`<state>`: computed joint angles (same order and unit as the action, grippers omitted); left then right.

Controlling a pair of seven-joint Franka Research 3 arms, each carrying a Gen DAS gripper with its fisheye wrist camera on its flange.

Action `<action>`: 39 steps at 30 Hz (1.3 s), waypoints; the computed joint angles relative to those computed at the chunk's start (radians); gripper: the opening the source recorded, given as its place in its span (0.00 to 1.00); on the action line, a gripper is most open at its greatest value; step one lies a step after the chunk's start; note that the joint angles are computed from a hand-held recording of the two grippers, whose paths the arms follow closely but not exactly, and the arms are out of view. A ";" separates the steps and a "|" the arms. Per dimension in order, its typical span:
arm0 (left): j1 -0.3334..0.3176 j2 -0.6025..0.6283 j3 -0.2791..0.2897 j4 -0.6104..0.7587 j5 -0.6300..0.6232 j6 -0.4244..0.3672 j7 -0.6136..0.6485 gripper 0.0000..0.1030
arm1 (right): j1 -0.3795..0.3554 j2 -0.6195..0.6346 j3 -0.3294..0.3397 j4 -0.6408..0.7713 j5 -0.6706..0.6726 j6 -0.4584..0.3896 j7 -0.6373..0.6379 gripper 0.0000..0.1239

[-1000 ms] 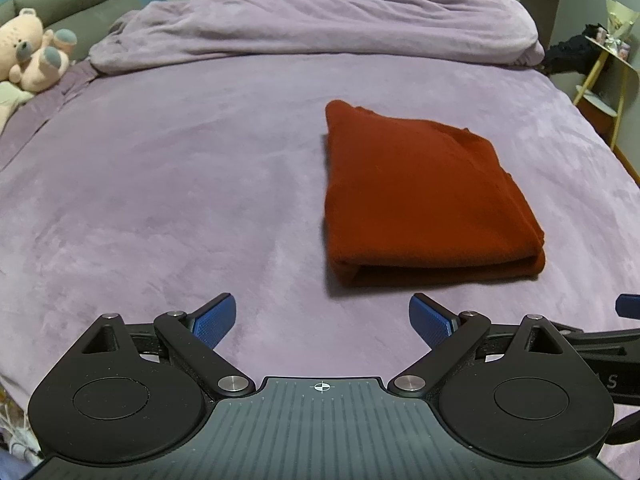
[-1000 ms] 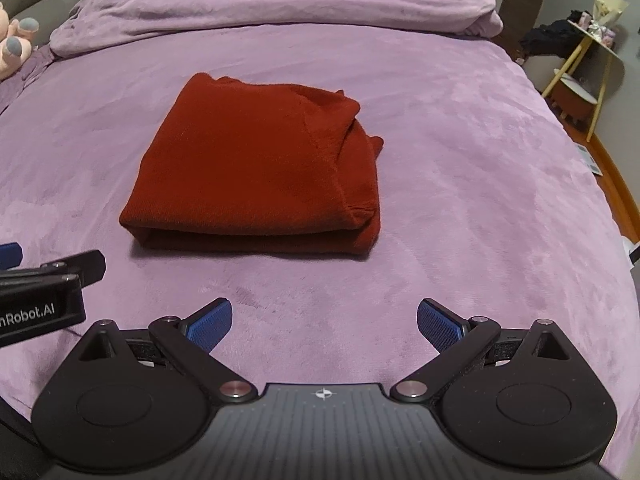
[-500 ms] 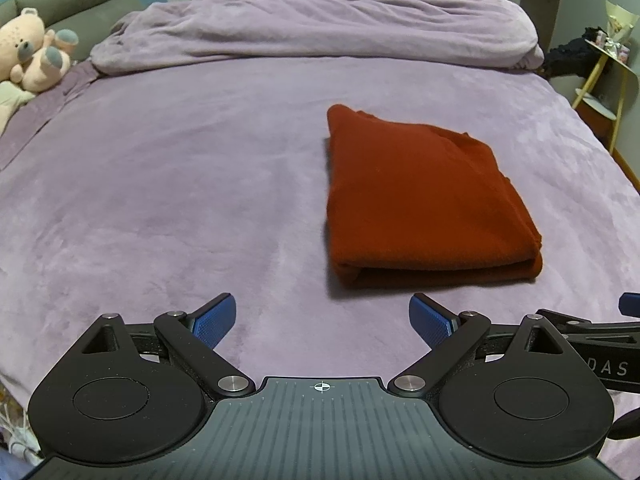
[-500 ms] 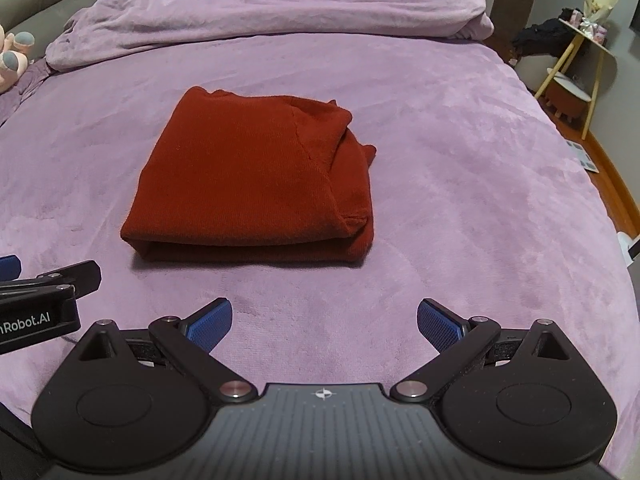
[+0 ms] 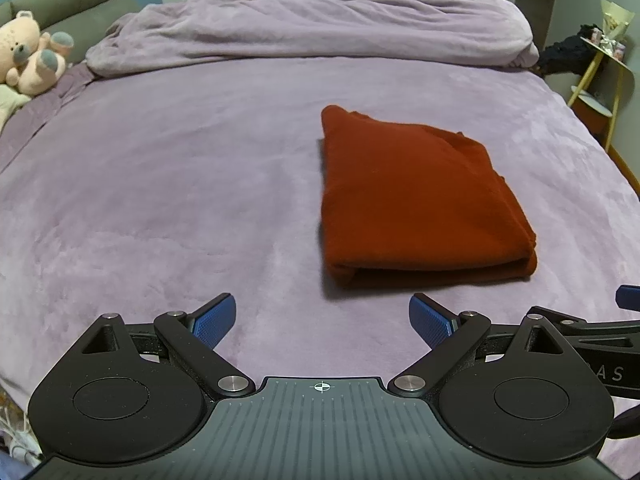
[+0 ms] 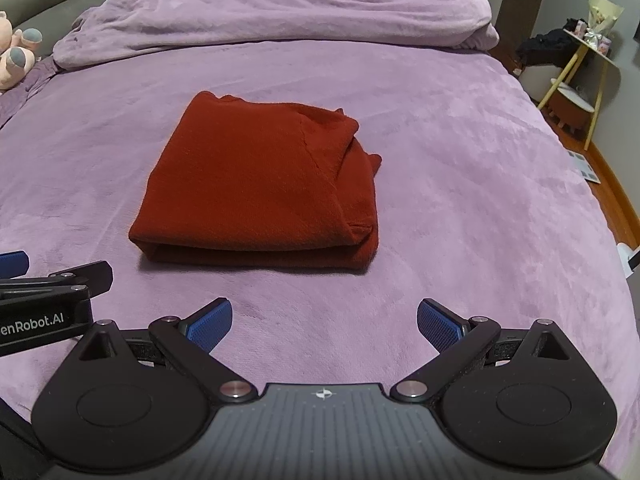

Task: Fold small clothes

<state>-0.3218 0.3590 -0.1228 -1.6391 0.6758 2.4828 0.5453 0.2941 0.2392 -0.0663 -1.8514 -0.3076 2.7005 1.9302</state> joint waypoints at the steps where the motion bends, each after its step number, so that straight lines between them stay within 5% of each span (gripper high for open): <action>1: 0.000 0.000 -0.001 0.001 -0.002 -0.001 0.001 0.94 | 0.000 0.000 0.001 0.001 0.002 -0.001 -0.002 0.80; 39: -0.007 0.010 0.000 0.019 0.003 -0.020 0.029 0.94 | -0.001 -0.003 0.000 -0.012 0.027 0.035 -0.025 0.80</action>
<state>-0.3284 0.3689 -0.1230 -1.6202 0.6785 2.4628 0.5744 0.2926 0.2362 -0.0668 -1.8639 -0.2809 2.7351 1.9049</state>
